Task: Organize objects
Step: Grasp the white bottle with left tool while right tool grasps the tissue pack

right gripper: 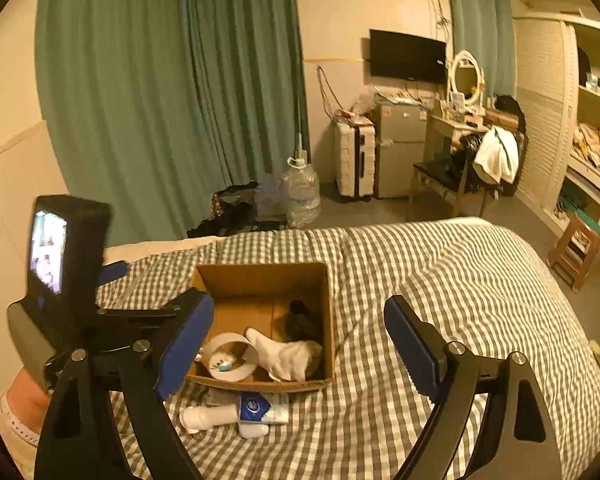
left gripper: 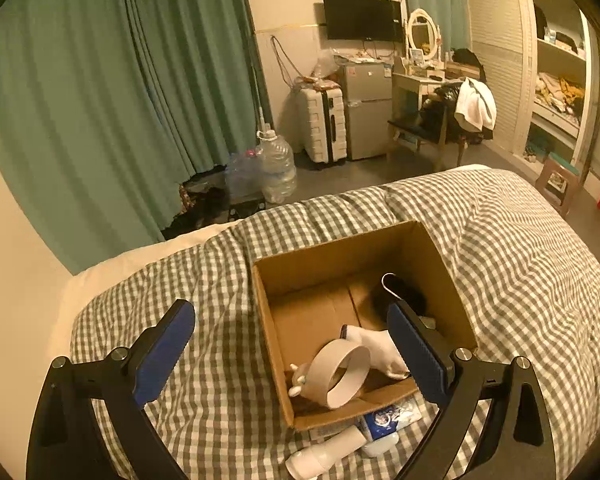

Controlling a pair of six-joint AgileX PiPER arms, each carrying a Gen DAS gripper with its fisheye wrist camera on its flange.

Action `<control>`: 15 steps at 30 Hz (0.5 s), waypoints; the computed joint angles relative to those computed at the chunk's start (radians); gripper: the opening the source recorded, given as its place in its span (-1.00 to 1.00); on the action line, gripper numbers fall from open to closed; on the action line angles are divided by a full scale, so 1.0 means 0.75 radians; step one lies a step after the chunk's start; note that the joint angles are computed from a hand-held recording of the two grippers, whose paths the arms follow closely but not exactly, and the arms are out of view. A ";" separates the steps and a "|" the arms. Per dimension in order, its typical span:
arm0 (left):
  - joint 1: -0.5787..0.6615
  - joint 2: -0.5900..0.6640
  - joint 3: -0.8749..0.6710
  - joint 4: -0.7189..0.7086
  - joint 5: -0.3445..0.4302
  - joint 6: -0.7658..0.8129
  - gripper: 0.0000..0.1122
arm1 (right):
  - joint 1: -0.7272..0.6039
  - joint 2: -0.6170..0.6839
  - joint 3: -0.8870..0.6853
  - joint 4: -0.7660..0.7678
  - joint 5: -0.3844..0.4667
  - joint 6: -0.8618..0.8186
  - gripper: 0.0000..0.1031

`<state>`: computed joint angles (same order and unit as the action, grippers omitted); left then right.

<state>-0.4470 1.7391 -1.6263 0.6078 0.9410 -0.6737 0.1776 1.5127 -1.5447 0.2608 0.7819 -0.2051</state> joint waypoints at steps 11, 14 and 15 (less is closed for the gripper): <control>-0.038 -0.315 0.627 0.261 -0.281 -0.434 0.77 | -0.009 -0.013 0.335 0.122 -0.179 -0.184 0.69; -0.023 -0.301 0.767 0.308 -0.369 -0.578 0.77 | 0.025 0.062 0.430 0.133 -0.262 -0.180 0.69; -0.011 -0.283 0.818 0.335 -0.412 -0.652 0.77 | 0.036 0.092 0.463 0.155 -0.299 -0.182 0.69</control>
<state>-0.4551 1.5267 -1.0131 0.8593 0.6318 -1.1625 0.2044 1.5817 -1.1974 0.3769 0.5576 -0.3414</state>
